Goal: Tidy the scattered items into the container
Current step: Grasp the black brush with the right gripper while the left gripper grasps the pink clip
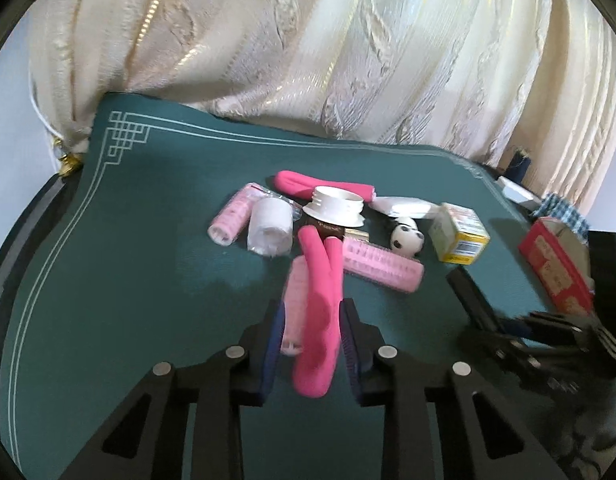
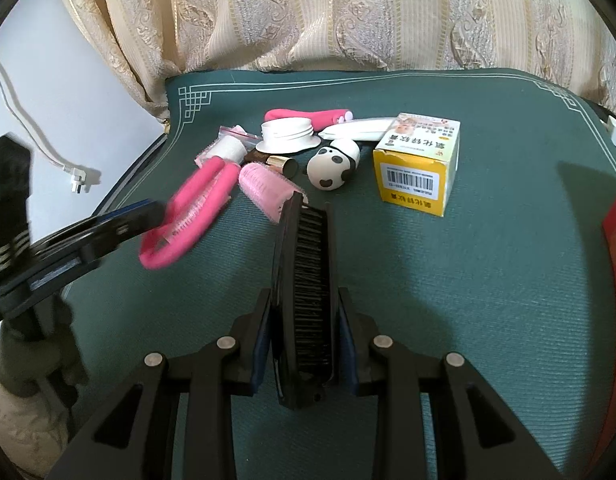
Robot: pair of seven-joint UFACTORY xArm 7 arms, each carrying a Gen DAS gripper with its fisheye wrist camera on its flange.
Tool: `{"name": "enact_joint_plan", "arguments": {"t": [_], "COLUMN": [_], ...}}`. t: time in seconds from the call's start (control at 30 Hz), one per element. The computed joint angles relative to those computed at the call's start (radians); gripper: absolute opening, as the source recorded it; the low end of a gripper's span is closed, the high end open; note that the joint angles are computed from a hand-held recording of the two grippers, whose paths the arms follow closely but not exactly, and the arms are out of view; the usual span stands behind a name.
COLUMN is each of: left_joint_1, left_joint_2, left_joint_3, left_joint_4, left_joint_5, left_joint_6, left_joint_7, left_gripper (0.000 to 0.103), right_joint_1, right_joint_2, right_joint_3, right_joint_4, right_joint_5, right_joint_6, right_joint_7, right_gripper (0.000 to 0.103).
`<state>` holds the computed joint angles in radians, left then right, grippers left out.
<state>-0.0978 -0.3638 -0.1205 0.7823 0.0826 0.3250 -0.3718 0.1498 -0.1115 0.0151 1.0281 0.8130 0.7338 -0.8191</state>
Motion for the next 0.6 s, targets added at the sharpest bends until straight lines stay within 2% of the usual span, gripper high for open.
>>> {"name": "enact_joint_plan", "arguments": {"t": [0.13, 0.27, 0.33, 0.37, 0.4, 0.47, 0.53, 0.6], "left_joint_1": [-0.026, -0.044, -0.06, -0.065, -0.067, -0.082, -0.126, -0.144], "left_joint_2": [-0.051, -0.029, -0.02, -0.01, 0.001, 0.033, 0.064, 0.085], "left_joint_3": [0.015, 0.014, 0.013, 0.009, 0.005, 0.016, 0.055, 0.067], "left_joint_4": [-0.034, -0.023, -0.021, -0.016, -0.013, 0.001, 0.013, 0.025], "left_joint_5": [-0.024, -0.053, -0.068, -0.069, -0.069, -0.093, -0.169, -0.213], "left_joint_6": [0.019, 0.016, 0.016, 0.016, 0.013, 0.016, 0.015, 0.017], "left_joint_7": [0.026, 0.034, 0.045, 0.048, 0.048, 0.059, 0.108, 0.146], "left_gripper": [0.03, 0.031, 0.036, 0.048, 0.054, 0.054, 0.054, 0.054], "right_joint_1": [0.001, 0.001, 0.0, 0.0, 0.0, 0.0, -0.001, -0.005], "right_joint_2": [0.001, 0.003, 0.005, 0.006, 0.006, 0.007, 0.006, 0.006], "right_joint_3": [0.003, 0.001, 0.001, 0.001, 0.002, 0.003, 0.0, -0.004], "right_joint_4": [-0.001, -0.001, 0.0, 0.001, 0.001, 0.0, -0.001, -0.001], "right_joint_5": [-0.004, 0.001, 0.007, 0.008, 0.008, 0.009, 0.017, 0.028], "right_joint_6": [-0.011, -0.01, -0.007, -0.007, -0.008, -0.01, -0.005, 0.005], "right_joint_7": [0.001, -0.003, -0.005, -0.005, -0.005, -0.006, -0.01, -0.018], "right_gripper": [0.033, 0.033, 0.033, 0.033, 0.033, 0.033, 0.033, 0.033]}}
